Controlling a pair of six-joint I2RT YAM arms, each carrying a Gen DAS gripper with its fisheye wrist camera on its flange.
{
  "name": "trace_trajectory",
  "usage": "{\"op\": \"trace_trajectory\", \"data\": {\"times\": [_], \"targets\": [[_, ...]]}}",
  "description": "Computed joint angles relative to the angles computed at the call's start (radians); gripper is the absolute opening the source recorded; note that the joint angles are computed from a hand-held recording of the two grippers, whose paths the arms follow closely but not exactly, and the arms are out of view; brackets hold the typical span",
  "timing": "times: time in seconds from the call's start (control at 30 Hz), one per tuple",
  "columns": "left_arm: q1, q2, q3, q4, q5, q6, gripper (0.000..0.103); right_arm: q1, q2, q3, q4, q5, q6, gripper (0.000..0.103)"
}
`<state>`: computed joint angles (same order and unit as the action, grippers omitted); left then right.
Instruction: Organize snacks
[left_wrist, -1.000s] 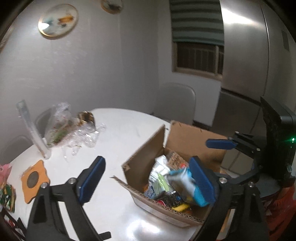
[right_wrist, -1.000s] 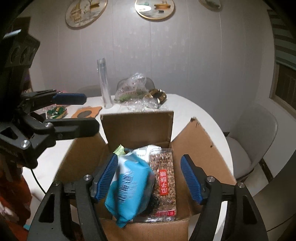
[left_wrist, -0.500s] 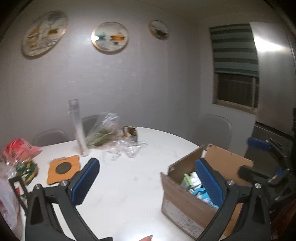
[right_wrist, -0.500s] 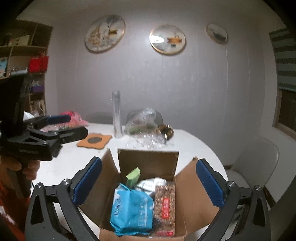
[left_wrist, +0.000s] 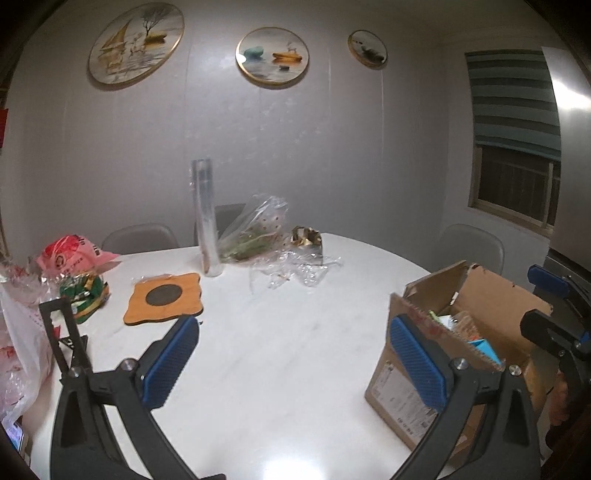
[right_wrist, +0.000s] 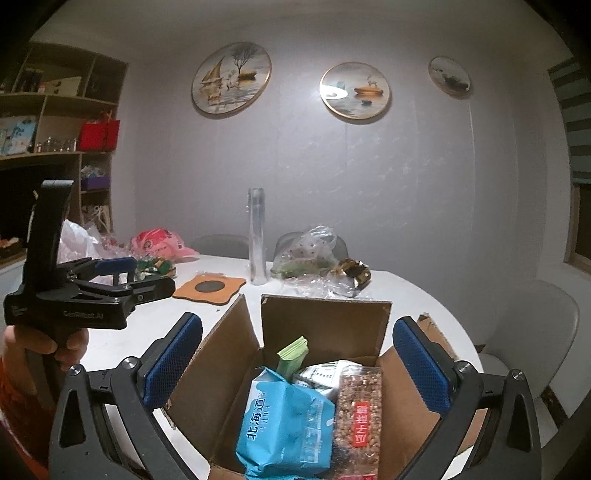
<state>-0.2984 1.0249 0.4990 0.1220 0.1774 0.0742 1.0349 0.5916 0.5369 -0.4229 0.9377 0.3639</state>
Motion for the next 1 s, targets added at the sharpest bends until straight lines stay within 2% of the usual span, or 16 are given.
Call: {"op": "trace_trajectory", "data": {"times": [0.3,1.0], "targets": [[0.037,-0.015,-0.013,0.005,0.013,-0.001,0.102,0.009,0.040,-0.007,0.066,0.009,-0.021,0.103],[0.059,-0.052,-0.025,-0.004,0.020,0.011,0.102,0.018,0.056,0.001,0.077,0.019,-0.025,0.103]]}}
